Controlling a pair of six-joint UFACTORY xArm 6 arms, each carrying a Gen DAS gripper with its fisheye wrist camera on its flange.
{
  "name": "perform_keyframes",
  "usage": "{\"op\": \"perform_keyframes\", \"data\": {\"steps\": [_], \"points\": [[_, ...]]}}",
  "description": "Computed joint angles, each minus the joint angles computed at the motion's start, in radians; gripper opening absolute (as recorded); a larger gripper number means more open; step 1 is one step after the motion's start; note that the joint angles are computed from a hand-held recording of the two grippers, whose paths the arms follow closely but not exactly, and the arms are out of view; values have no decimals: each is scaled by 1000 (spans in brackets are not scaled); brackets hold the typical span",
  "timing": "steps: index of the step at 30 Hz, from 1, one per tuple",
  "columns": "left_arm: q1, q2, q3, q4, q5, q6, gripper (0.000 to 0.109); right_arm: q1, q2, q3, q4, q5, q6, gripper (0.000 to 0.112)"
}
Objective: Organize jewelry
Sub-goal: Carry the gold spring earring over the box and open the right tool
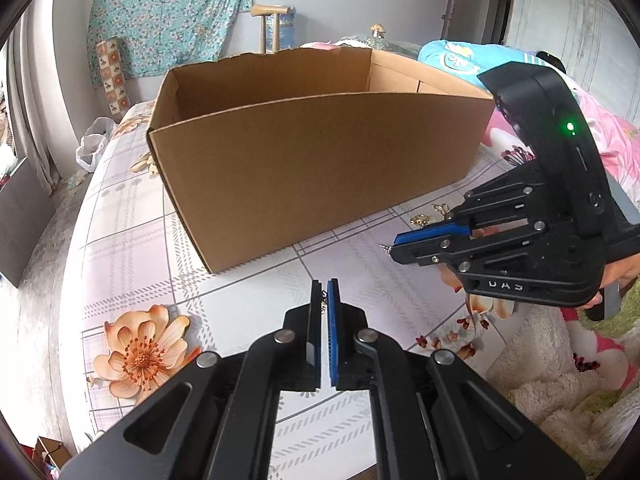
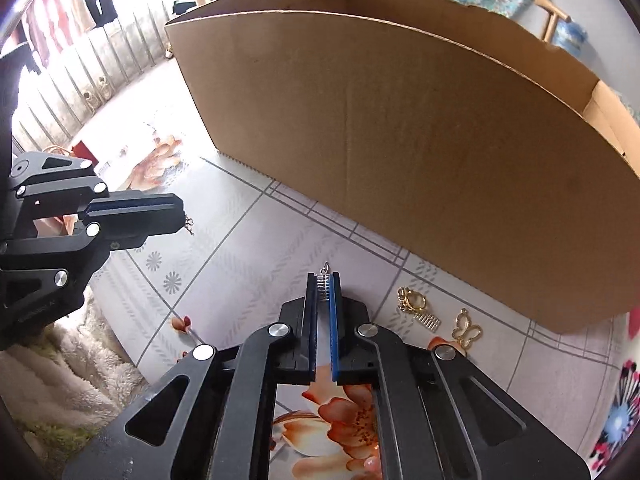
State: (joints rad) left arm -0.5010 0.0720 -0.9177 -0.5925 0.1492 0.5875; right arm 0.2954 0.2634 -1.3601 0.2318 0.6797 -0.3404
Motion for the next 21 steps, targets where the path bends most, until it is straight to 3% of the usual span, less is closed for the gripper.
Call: {"op": "perform_keyframes", "data": {"steps": [12, 18, 21], "points": [[13, -52, 26, -101, -6, 120, 2, -23, -59, 65, 114, -41, -5, 2], [34, -136, -23, -364, 69, 394, 2, -57, -177, 84, 246, -38, -84, 2], [63, -131, -109, -467, 149, 507, 2, -76, -209, 59, 319, -63, -149, 2]]}}
